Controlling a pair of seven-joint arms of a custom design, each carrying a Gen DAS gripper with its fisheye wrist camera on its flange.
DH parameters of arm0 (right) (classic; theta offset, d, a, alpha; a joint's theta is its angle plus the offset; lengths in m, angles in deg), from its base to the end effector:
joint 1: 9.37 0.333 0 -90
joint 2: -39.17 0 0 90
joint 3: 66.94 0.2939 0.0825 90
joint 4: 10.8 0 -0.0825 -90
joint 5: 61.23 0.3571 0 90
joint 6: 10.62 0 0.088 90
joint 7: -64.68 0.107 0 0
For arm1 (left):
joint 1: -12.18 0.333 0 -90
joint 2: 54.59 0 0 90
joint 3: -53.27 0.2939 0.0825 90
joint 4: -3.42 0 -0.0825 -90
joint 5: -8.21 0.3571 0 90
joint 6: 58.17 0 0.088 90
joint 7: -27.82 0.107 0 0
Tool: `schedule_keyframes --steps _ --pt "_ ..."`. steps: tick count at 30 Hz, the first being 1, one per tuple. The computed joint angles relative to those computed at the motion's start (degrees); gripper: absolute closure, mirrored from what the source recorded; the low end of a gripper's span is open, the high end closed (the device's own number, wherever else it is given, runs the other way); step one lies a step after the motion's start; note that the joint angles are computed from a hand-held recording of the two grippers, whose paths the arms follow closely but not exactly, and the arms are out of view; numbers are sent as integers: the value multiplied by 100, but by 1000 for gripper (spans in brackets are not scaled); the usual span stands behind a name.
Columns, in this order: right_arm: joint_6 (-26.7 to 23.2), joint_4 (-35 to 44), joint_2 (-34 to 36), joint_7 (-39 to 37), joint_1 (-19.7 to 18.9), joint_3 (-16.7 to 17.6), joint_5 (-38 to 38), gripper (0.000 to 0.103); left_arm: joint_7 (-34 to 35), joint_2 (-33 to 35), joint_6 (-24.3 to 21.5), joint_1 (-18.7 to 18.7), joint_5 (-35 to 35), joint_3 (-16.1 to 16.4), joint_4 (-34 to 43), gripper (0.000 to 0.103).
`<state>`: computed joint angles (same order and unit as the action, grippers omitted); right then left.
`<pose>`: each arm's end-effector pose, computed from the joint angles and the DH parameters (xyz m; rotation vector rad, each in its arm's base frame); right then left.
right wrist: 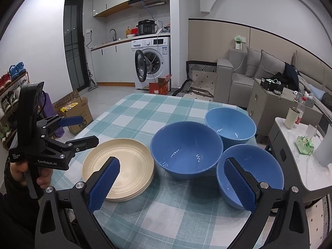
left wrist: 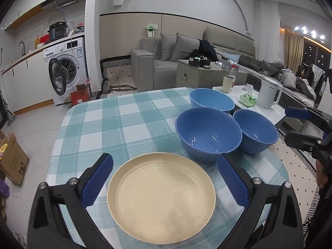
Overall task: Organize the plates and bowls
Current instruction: 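Move both grippers toward the rim of a large blue bowl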
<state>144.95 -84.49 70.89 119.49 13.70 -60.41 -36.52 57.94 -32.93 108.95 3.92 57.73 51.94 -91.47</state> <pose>0.6516 0.3258 0.5210 -2.0648 0.8697 -0.4543 0.6535 -0.1559 0.4709 -1.7405 1.5417 -0.8862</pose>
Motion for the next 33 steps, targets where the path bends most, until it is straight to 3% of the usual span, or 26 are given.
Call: schedule_keyframes --steps 6,19,27,33 --pt "17 88 -27 -11 -53 -34 -2 1 62 161 26 -1 -131 -14 315 0" --pt "-147 609 201 218 -168 -148 -108 1 463 552 -361 -91 -456 -41 1068 0" --pt "-521 1428 631 502 -233 -228 -294 1 883 874 -667 -131 -737 -100 1712 0" --pt "-1217 2753 1339 933 -287 -314 -545 1 1460 1296 -1016 -93 -1238 -247 2455 0"
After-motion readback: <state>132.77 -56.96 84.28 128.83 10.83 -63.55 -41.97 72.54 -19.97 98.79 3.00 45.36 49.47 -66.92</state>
